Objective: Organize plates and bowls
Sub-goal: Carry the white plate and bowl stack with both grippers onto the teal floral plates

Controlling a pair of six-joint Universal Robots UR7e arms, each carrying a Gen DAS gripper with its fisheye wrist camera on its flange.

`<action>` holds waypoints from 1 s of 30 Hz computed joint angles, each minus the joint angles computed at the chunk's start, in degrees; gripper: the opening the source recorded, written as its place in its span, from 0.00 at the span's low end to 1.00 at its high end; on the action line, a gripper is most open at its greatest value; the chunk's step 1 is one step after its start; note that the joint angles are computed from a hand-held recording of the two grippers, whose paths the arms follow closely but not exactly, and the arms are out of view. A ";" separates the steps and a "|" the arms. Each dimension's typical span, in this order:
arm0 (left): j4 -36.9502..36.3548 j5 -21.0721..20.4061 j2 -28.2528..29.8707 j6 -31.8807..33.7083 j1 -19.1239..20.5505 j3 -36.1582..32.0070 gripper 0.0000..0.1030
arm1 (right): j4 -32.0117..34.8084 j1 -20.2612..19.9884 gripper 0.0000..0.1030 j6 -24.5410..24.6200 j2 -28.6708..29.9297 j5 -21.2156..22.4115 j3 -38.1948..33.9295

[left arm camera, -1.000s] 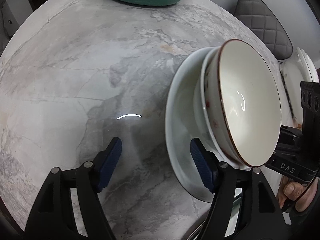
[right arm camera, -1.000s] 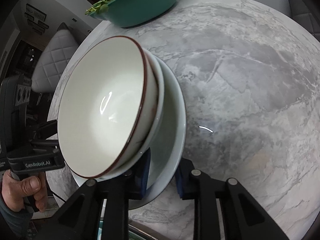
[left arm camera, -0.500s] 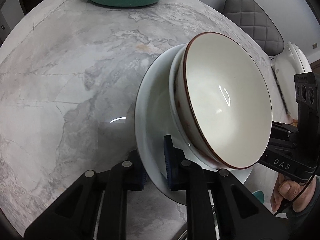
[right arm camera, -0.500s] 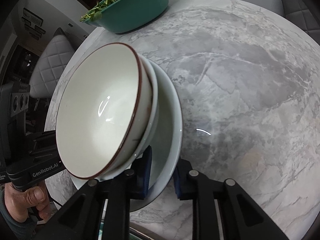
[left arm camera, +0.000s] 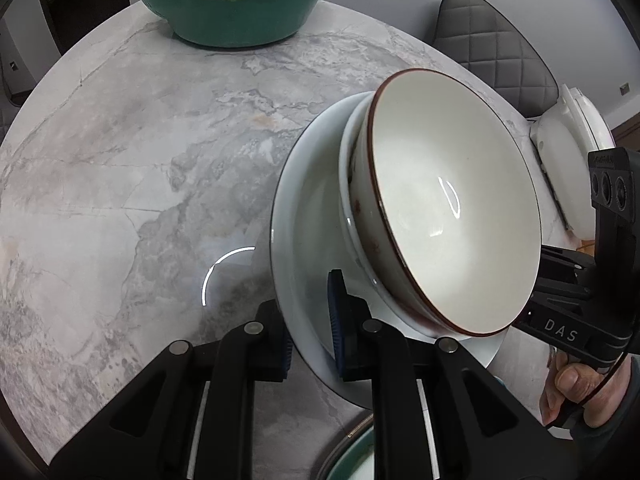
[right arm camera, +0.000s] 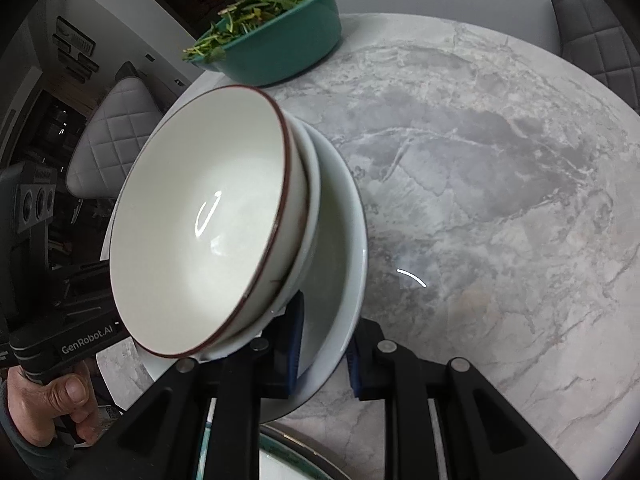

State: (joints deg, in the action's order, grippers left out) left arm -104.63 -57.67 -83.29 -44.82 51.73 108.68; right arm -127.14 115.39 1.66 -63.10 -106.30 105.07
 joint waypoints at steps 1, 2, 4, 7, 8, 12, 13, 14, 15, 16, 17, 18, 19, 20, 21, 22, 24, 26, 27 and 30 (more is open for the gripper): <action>0.39 -0.05 -0.26 -0.77 -0.63 0.17 0.13 | 0.02 0.18 0.20 -0.11 0.02 0.01 -0.18; 0.75 -0.06 -0.63 -1.68 -1.40 0.46 0.13 | 0.17 0.32 0.20 -0.33 -0.48 0.06 -0.13; 2.06 -0.08 -1.47 -3.95 -3.21 0.89 0.13 | 0.80 0.64 0.20 -0.66 -1.45 0.32 -0.12; 3.71 0.29 -2.36 -7.27 -5.77 1.54 0.13 | 1.41 0.63 0.20 -1.79 -3.18 0.88 0.44; 4.29 0.35 -2.53 -8.35 -6.58 1.66 0.13 | 1.88 0.70 0.20 -2.13 -3.69 1.12 0.49; 7.43 -0.09 -3.98 -13.48 -10.54 1.88 0.14 | 3.67 1.20 0.20 -2.80 -5.90 1.74 1.11; 8.12 -0.33 -4.24 -14.61 -11.51 1.96 0.14 | 4.10 1.39 0.20 -2.73 -6.31 1.74 1.17; 8.82 -0.53 -4.40 -15.50 -12.38 1.94 0.14 | 4.48 1.58 0.20 -2.56 -6.92 1.75 1.42; 9.32 -0.72 -4.50 -16.06 -12.98 1.90 0.14 | 4.69 1.76 0.20 -2.39 -7.41 1.80 1.69; 9.93 -0.98 -4.80 -16.85 -13.87 1.92 0.14 | 4.95 1.96 0.20 -2.22 -7.92 1.89 1.87; 10.59 -1.32 -5.17 -17.63 -14.80 2.06 0.14 | 5.17 2.18 0.20 -2.00 -8.59 1.98 2.18; 11.30 -1.61 -5.41 -18.31 -15.65 2.14 0.14 | 5.35 2.31 0.21 -1.73 -9.06 2.04 2.43; 12.11 -1.99 -5.72 -18.94 -16.61 2.31 0.14 | 5.53 2.60 0.21 -1.28 -9.56 1.97 2.71; 12.35 -2.26 -5.90 -19.09 -17.11 2.54 0.14 | 5.59 3.01 0.21 -0.78 -10.28 1.85 3.20; 12.52 -2.72 -6.24 -19.24 -17.72 2.91 0.14 | 5.62 3.36 0.21 -0.29 -10.99 1.78 3.67; 12.58 -3.30 -6.61 -19.37 -18.30 3.38 0.14 | 5.58 3.77 0.21 0.32 -11.84 1.63 4.33; 12.98 -4.82 -7.72 -19.94 -19.87 4.56 0.15 | 5.70 4.60 0.21 1.90 -13.48 1.34 5.50; 13.35 -6.51 -8.97 -20.99 -21.33 5.85 0.15 | 6.01 5.51 0.21 3.44 -14.85 0.84 6.71; 13.87 -7.12 -9.58 -21.67 -22.28 6.45 0.15 | 6.10 5.80 0.21 3.79 -15.44 0.76 7.38; 14.23 -9.21 -11.30 -22.65 -23.87 8.58 0.15 | 6.56 6.74 0.21 6.27 -17.36 0.19 10.09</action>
State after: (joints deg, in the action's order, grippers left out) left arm -90.40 -66.88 -94.59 -67.47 27.86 117.26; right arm -120.58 122.13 7.92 -80.46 -106.10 115.16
